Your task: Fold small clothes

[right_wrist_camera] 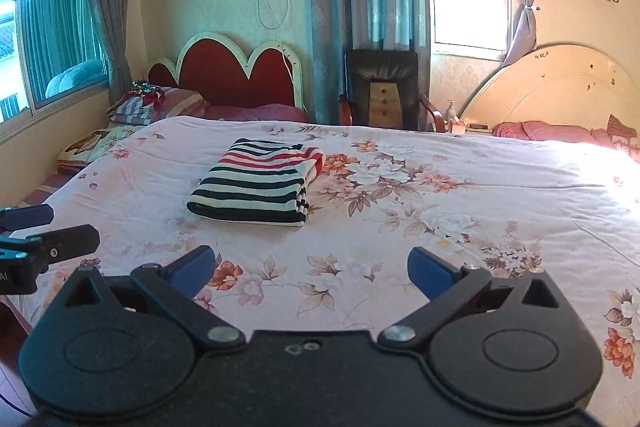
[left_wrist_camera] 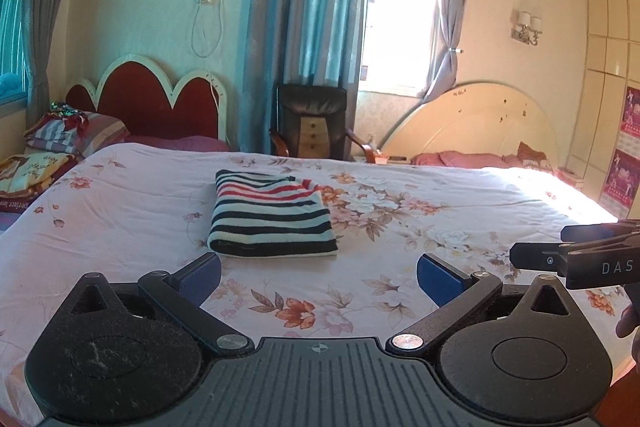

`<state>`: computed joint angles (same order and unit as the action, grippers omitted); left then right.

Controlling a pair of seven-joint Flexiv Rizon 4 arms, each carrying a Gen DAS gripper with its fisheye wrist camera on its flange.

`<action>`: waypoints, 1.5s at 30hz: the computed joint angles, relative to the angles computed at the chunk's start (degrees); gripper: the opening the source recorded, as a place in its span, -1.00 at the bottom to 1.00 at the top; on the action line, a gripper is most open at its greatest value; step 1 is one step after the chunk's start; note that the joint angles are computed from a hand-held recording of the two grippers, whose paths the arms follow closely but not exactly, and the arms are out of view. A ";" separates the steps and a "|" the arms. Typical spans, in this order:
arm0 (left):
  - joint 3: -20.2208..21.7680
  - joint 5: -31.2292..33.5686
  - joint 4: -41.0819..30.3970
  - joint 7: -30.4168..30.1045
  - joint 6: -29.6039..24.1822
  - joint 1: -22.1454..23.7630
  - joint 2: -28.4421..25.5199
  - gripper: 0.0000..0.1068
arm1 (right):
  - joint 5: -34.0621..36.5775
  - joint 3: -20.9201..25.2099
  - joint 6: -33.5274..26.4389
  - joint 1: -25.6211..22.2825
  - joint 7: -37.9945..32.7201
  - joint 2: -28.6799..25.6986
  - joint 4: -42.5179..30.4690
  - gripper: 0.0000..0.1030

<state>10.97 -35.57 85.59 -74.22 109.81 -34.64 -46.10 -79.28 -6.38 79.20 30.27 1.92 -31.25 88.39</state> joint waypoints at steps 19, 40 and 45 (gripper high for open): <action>-1.21 -1.53 -0.73 3.27 2.04 0.17 -0.35 0.93 | -5.33 1.36 -0.87 -1.27 3.78 -0.28 -1.72 0.98; -1.25 -3.54 -2.16 5.31 2.26 0.58 -1.42 0.93 | -1.02 -0.50 0.76 0.24 0.37 -2.53 -4.14 0.98; -1.84 -3.02 -2.12 5.37 2.38 1.13 -1.32 0.93 | -0.09 -1.25 1.05 0.87 -0.13 -2.62 -4.15 0.98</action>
<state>9.13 -38.58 83.47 -68.86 112.19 -33.51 -47.42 -79.37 -7.64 80.25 31.14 1.79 -33.87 84.24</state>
